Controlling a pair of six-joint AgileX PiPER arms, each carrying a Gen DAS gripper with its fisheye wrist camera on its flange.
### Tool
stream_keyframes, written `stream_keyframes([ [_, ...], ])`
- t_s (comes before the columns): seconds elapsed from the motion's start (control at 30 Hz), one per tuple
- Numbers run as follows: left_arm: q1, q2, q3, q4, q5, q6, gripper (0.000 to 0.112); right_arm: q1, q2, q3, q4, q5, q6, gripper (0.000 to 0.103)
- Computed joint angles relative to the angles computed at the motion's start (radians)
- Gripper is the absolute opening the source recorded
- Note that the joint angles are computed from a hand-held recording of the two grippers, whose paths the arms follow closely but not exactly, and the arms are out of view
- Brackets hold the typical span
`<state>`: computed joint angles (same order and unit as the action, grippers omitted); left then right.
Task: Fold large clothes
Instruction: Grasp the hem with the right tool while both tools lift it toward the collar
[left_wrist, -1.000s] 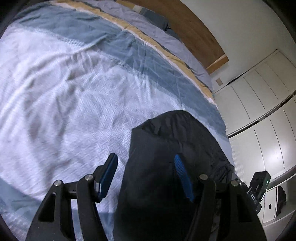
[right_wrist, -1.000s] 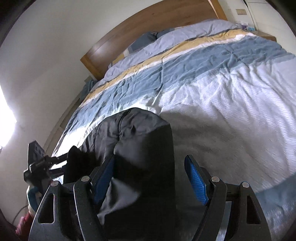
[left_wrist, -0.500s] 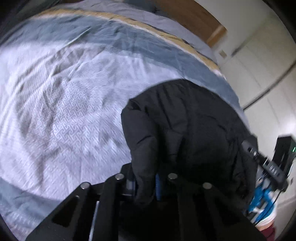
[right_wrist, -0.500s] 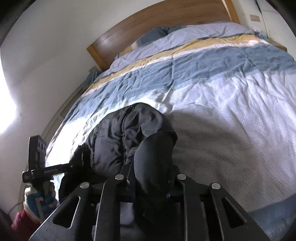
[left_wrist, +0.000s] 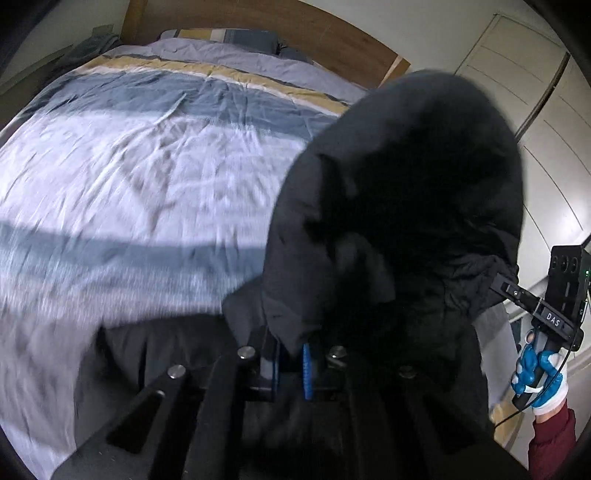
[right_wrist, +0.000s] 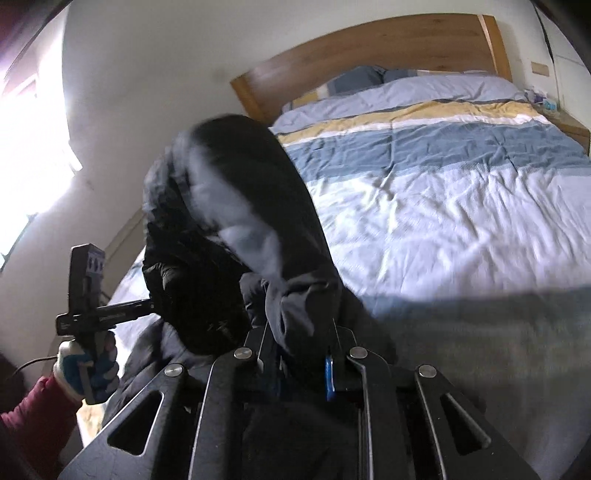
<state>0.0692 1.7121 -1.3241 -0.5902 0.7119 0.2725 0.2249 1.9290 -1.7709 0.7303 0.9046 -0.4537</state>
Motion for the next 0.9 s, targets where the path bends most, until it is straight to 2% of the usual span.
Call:
stream_keyframes([
  [0.23,0.006,-0.290,0.399,-0.092,-0.092,0.150,0.008,-0.050,-0.322,0.524,0.242,-0.082,-0.263,0.018],
  [0.4,0.051,-0.420,0.573,-0.227,-0.101,0.293,0.007,-0.091,-0.441,0.753,0.328,-0.091,-0.372,0.019],
  [0.53,0.032,-0.481,0.603,-0.192,-0.098,0.260,0.007,-0.116,-0.493,0.835,0.379,-0.089,-0.418,0.017],
  [0.77,0.012,-0.665,0.625,-0.107,-0.070,0.194,0.006,-0.132,-0.582,0.827,0.393,-0.064,-0.423,0.016],
  [0.83,-0.001,-0.715,0.661,-0.081,-0.075,0.187,0.006,-0.154,-0.618,0.861,0.419,-0.038,-0.454,0.016],
  [0.9,-0.051,-0.749,0.731,-0.020,-0.120,0.141,0.006,-0.168,-0.647,0.919,0.438,-0.030,-0.491,0.016],
])
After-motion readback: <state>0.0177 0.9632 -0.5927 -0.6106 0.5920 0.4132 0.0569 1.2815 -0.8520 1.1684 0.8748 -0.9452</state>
